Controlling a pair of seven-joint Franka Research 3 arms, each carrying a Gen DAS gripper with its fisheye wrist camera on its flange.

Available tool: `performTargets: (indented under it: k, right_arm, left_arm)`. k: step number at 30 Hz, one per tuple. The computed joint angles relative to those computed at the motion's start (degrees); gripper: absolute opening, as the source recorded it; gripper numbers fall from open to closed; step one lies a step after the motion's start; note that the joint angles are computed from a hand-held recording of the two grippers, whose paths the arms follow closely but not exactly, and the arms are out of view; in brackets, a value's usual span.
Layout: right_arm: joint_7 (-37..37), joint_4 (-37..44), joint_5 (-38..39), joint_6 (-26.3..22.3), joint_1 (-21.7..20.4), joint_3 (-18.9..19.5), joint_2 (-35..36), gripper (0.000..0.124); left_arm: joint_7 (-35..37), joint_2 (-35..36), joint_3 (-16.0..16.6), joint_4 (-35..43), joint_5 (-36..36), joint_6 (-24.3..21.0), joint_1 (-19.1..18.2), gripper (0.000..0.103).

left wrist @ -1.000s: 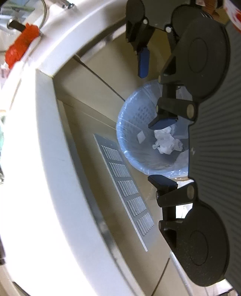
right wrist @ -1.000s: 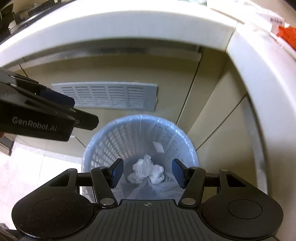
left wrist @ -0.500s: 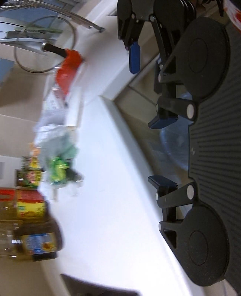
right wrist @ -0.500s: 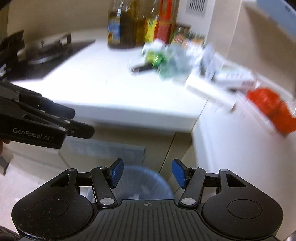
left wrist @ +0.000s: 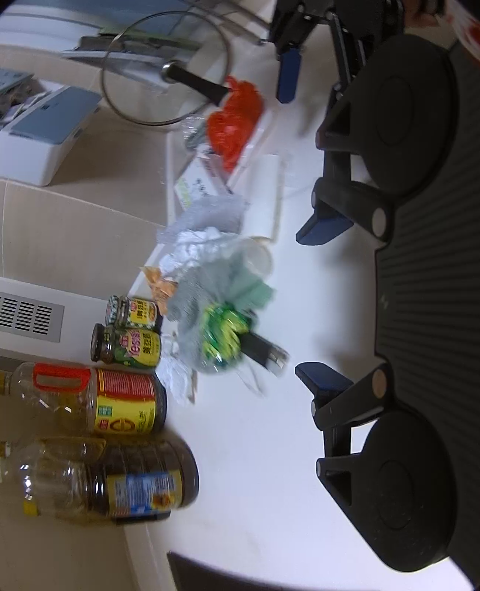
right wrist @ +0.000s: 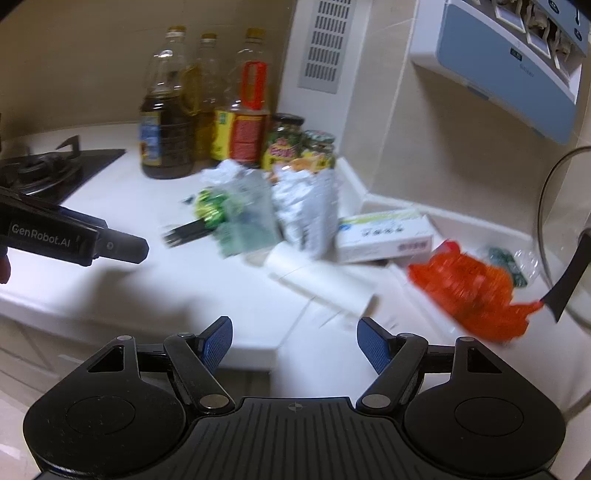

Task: Collect trash
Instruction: 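Grasp the white paper roll with the right tool while the left tool grasps the clear plastic cup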

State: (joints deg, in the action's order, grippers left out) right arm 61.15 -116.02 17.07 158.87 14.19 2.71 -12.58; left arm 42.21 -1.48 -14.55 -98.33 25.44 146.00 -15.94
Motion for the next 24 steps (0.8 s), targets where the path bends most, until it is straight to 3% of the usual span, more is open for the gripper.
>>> performTargets:
  k: [13, 20, 24]
  right_arm:
    - [-9.33, 13.34, 4.16, -4.56, -2.58, -1.85, 11.85, 0.074]
    - [-12.47, 16.77, 6.93, -7.09, -3.71, -1.50, 14.49, 0.074]
    - [-16.52, 19.16, 9.60, -9.30, -4.28, -1.18, 16.00, 0.074]
  left_arm:
    - [-9.98, 18.02, 3.43, 18.93, 1.76, -0.50, -4.42, 0.064]
    - [-13.80, 22.42, 5.41, 24.66, 2.91, -2.74, -6.50, 0.047]
    - [-13.15, 23.09, 5.51, 25.84, 2.36, -3.47, -6.65, 0.045]
